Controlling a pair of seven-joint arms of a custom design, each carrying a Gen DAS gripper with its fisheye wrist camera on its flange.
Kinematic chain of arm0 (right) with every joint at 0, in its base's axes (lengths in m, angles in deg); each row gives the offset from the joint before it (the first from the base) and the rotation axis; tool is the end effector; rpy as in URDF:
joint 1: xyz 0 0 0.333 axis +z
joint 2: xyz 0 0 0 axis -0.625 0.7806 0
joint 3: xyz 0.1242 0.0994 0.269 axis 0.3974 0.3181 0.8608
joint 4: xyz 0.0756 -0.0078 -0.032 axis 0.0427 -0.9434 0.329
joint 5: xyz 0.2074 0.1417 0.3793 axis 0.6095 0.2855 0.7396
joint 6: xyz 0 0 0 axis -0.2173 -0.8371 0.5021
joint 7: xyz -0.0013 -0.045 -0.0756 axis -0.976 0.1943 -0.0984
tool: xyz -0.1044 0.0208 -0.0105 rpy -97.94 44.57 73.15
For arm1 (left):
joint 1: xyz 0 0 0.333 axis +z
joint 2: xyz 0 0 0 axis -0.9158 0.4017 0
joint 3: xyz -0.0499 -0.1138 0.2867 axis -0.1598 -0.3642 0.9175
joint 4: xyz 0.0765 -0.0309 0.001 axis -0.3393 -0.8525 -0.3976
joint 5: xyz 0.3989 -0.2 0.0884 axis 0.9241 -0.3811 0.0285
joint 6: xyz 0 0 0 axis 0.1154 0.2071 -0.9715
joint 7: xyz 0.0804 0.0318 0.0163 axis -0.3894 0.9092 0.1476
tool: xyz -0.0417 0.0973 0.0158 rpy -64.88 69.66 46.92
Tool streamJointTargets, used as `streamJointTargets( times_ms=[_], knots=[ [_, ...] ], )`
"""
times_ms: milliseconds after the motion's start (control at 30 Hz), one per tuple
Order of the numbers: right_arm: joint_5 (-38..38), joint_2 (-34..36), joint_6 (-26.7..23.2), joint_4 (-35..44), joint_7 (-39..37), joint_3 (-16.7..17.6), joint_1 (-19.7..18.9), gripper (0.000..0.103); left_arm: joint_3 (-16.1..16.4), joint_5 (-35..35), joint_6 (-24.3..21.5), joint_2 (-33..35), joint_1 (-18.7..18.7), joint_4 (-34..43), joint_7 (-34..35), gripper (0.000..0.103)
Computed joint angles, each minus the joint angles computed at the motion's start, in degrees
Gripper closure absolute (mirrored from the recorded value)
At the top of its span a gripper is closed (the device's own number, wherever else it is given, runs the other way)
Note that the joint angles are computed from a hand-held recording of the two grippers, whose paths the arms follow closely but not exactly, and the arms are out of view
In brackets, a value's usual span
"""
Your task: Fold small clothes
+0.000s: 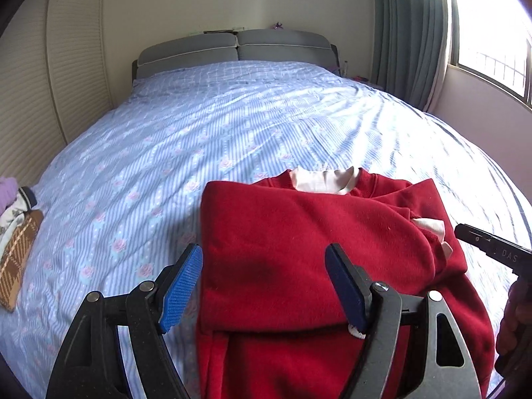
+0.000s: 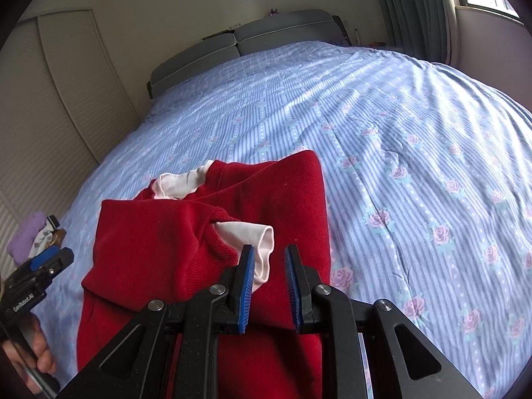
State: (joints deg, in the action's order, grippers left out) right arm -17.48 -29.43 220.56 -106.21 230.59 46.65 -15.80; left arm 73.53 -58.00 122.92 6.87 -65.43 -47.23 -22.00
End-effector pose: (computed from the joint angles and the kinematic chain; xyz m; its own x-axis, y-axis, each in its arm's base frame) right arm 0.5440 0.3484 0.4604 0.0745 -0.9505 -0.3017 -0.6982 0.1663 -0.6964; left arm 0.5343 -0.1619 0.4902 -0.0812 -0.9966 -0.0164 -0.6441 0.0650 -0.7622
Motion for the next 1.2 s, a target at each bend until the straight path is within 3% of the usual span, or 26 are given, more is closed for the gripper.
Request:
streamJointTargets(
  times_ms=[200, 333, 400, 667, 867, 967, 1100, 1167, 1200],
  knots=[
    [14.8, 3.4, 0.5, 2.5, -16.3, 0.6, -0.1, 0.091, 0.6, 0.6, 2.3, 7.2, -1.5, 5.4, 2.1, 0.027],
    [23.9, 3.8, 0.2, 2.2, -25.8, 1.8, 0.7, 0.091, 1.3, 2.1, -0.7, 9.4, -2.3, 6.6, 1.4, 0.027],
    [21.3, 3.6, -2.1, 1.9, -23.8, 0.7, 2.1, 0.091, 1.6, 4.1, -3.0, 10.1, -2.4, 7.0, -0.6, 0.026],
    [16.5, 1.5, -4.5, -0.5, -19.7, 0.5, 3.1, 0.091, 3.0, 3.8, -2.3, 9.2, -3.1, 5.6, -1.6, 0.027],
    [20.7, 0.5, -0.4, -1.1, -17.9, 0.4, 1.5, 0.091, 2.7, 4.5, -2.1, 8.2, -3.0, 5.5, -1.6, 0.027],
    [24.6, 2.4, 0.9, 0.8, -21.2, 0.5, 0.7, 0.09, 2.9, 3.4, -2.3, 8.7, -3.3, 5.9, -0.9, 0.027],
    [40.0, 5.5, 0.8, 3.8, -36.6, 3.3, -1.3, 0.086, 2.9, 4.7, -2.4, 9.3, -2.8, 6.2, -2.0, 0.027],
    [41.3, 6.8, -0.4, 5.2, -38.3, 2.9, -0.8, 0.085, 3.1, 4.4, -2.3, 9.7, -2.9, 6.3, -2.0, 0.026],
    [41.9, 7.3, -0.3, 5.5, -38.8, 2.7, -0.6, 0.091, 3.3, 4.2, -2.0, 9.7, -3.0, 6.1, -2.0, 0.026]
  ],
)
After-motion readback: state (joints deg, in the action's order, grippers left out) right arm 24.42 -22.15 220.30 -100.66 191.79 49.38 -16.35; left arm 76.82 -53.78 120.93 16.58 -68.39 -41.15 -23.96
